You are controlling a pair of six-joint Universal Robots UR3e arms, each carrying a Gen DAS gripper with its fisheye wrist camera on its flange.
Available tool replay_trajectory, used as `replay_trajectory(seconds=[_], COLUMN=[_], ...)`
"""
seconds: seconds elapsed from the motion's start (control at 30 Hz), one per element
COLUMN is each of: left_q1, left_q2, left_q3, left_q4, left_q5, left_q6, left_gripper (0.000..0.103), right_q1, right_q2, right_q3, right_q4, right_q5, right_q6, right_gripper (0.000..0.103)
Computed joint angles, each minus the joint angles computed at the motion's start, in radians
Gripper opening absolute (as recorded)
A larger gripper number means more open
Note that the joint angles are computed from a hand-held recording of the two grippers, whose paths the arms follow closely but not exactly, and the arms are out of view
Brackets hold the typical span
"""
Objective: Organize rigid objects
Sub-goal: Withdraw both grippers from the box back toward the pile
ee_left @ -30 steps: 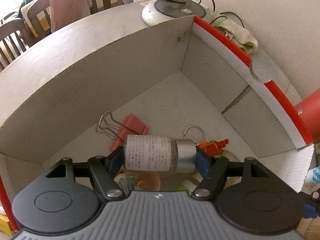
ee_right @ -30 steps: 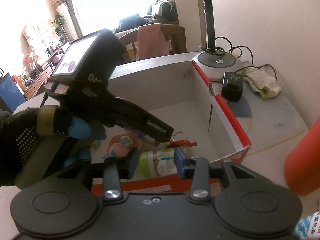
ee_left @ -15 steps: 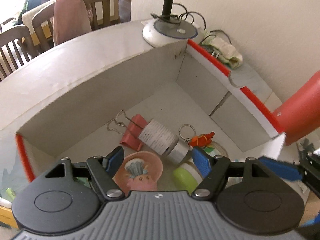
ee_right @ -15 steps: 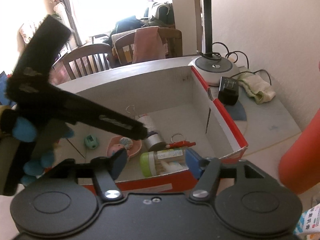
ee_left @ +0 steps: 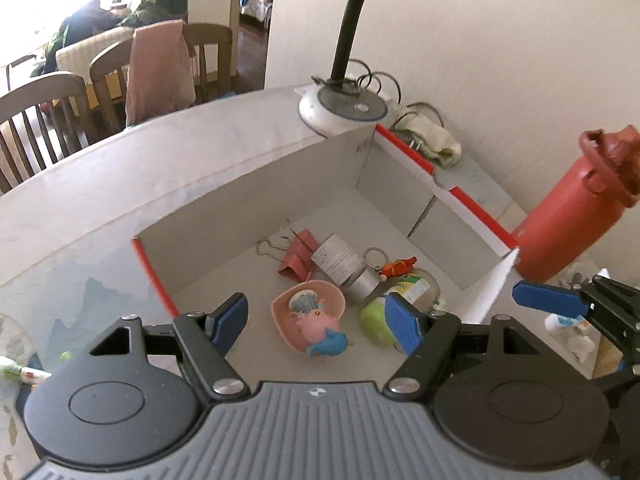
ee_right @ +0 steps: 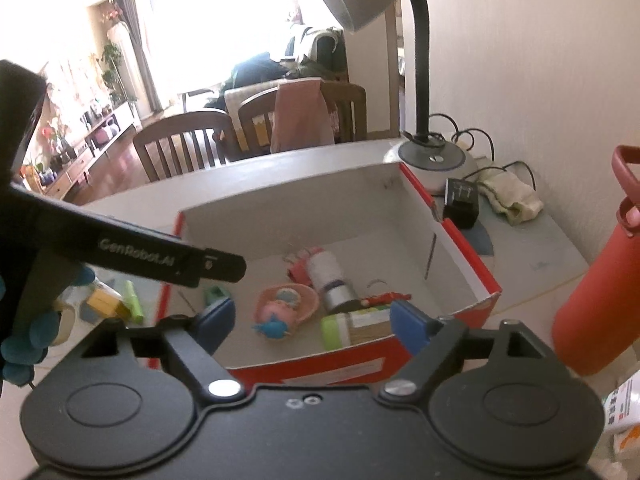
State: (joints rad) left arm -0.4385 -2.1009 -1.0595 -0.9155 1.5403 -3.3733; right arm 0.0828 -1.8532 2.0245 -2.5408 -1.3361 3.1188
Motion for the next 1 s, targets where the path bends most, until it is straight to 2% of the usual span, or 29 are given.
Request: replay_trajectory(seconds=[0.27,0.33,0.53,0.77,1.0], left_q1=[0.048,0.065,0.13,0.282,0.52], left_q2=[0.277,0.352,0.569,0.854,1.142], left_q3=[-0.332,-0.414,-0.617,-0.832,-0.972], left_q4=[0.106,0.124,0.131,0.066,-0.113], left_q5=[-0.032,-0.041,-0.066,-0.149,-0.293], left_q6=[0.024,0.031,0.076,0.156,0.301], left_gripper=[0.076,0.081,0.082,0.083,0.083], right_q1=[0.159,0.213,0.383,0.59,0.736], right_q2=[-0.029,-0.022,0.023,0.138,0.266], right_q3=[-0.018,-0.025,-0.053,-0.136,-0.246], right_q4=[-0.018,-0.031,-0.083,-0.131,-0.132], right_q5=[-0.11,-0.145,-0.253,-0.392,-0.489], right_q6=[0.125,0.162,0.282,0.365,0.426], right_gripper=[0.095,0.096,0.1,0.101,0.101])
